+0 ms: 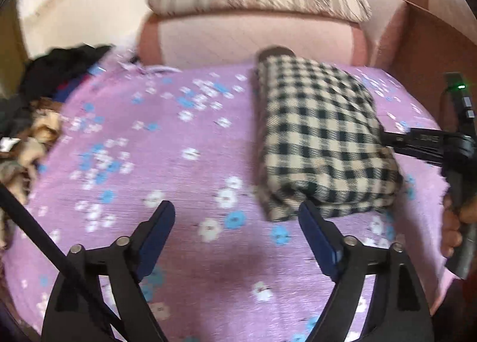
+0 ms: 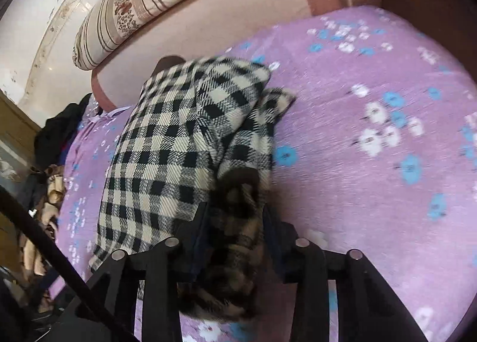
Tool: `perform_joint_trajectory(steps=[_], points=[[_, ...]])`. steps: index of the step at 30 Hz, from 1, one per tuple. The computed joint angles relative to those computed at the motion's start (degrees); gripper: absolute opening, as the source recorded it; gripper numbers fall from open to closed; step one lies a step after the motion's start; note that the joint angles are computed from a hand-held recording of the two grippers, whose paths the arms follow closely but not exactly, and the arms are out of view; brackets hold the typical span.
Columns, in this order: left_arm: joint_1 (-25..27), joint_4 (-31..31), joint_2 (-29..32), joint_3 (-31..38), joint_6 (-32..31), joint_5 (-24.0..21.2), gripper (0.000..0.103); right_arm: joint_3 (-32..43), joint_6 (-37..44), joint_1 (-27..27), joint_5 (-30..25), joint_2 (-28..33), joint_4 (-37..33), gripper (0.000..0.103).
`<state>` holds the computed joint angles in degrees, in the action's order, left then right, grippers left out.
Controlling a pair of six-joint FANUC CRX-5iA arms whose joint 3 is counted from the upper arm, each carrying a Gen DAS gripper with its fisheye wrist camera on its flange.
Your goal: Fold large clothes
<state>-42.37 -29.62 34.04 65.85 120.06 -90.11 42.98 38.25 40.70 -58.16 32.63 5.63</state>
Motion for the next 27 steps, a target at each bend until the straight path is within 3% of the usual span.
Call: perform_joint_trajectory(steps=[3,5,9,13,17,19,20,22,27], points=[[-2.37,-6.8,-2.82,-2.98,4.09,-0.13,0.092,-2.85,-0.38,2.05,2.86,-2.44,3.3,0.041],[-2.58,-8.07,-4.27,-4.31,5.89,0.36,0.092,-3.42,1.11,3.35,5.19,-3.37,3.32,0.041],[-3.95,-11.24,-7.89,-7.46,8.59,0.85,0.092,6.18,11.43,3.16,5.82,0.99,-11.44,0.041],[-6.24,-16.39,-8.26,-5.93,9.51,-1.47,0.092,19.22,17.49,-0.66,-1.35,9.64,-33.0,0.041],[-6.73,-16.92,-9.87,-7.09,11.01,-0.65,0.095,12.53,20.26,-1.48,3.01,6.61,-42.15,0.044],[-7.15,-17.56,-10.6,-8.04,12.96,0.18,0.097,13.85,23.67,-2.61,-0.44,6.96,-47.79,0.049],[-7.16,-17.32,-10.85,-8.39,13.43,0.58,0.097,14.77,23.94,-2.24,-2.84,7.18,-47.77,0.049],[-7.01,-16.03,-11.39,-9.2,13.84,1.33,0.097,12.98,24.91,0.4,-4.69,5.3,-39.93,0.049],[-7.68,-14.75,-10.85,-8.39,12.85,0.19,0.097,2.61,21.03,2.59,2.37,-1.82,-30.86,0.049]])
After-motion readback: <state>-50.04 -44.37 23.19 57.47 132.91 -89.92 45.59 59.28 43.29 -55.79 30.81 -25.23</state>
